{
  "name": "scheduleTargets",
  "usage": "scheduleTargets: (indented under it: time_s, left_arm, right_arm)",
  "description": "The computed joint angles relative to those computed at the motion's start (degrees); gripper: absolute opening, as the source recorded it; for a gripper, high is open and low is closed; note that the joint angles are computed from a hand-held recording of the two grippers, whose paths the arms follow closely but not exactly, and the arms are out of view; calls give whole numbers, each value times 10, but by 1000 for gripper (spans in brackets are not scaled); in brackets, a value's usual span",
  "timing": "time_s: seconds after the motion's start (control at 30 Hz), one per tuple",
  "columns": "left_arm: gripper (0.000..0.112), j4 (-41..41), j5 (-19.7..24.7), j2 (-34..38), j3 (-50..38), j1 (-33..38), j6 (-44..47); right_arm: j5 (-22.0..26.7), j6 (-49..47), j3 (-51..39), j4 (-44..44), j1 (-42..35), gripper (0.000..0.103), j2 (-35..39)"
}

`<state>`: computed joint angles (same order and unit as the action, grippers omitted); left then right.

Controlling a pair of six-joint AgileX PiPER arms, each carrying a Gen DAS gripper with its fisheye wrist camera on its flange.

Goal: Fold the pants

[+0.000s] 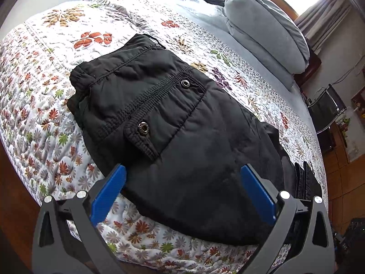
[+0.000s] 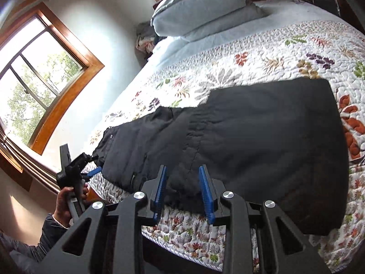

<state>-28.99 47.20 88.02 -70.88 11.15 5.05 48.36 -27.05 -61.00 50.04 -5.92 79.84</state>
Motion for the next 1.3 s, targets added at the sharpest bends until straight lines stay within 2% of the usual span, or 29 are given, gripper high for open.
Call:
scheduleTargets:
  time_s: [0.1, 0.17, 0.23, 0.27, 0.4, 0.6, 0.83, 0.93, 1.07, 1.3]
  left_arm:
    - [100, -5, 2, 0, 0, 2, 5]
    - [100, -12, 5, 0, 1, 5, 13]
    - [100, -20, 4, -2, 4, 8, 16]
    - [100, -22, 3, -3, 6, 10, 16]
    - [100, -20, -2, -5, 9, 6, 10]
    - [100, -35, 2, -6, 13, 12, 22]
    - [100, -42, 4, -6, 15, 16, 28]
    - [100, -48, 4, -7, 16, 18, 32]
    - [100, -46, 4, -8, 17, 17, 29]
    - [100, -40, 6, -9, 16, 14, 21]
  right_arm:
    - [1, 43, -2, -54, 26, 31, 8]
    - [-29, 76, 11, -94, 52, 34, -12]
    - [-43, 139, -36, -196, 95, 52, 1]
    - [-40, 177, -60, -248, 130, 54, 9]
    - [-30, 256, -129, -381, 213, 55, 58]
    - [-13, 321, -168, -477, 262, 53, 121]
    - [-5, 318, -180, -458, 246, 29, 131]
    - [-7, 311, -179, -452, 246, 26, 121]
    - [-9, 268, -181, -386, 234, 26, 108]
    - [-4, 274, -188, -394, 252, 26, 138]
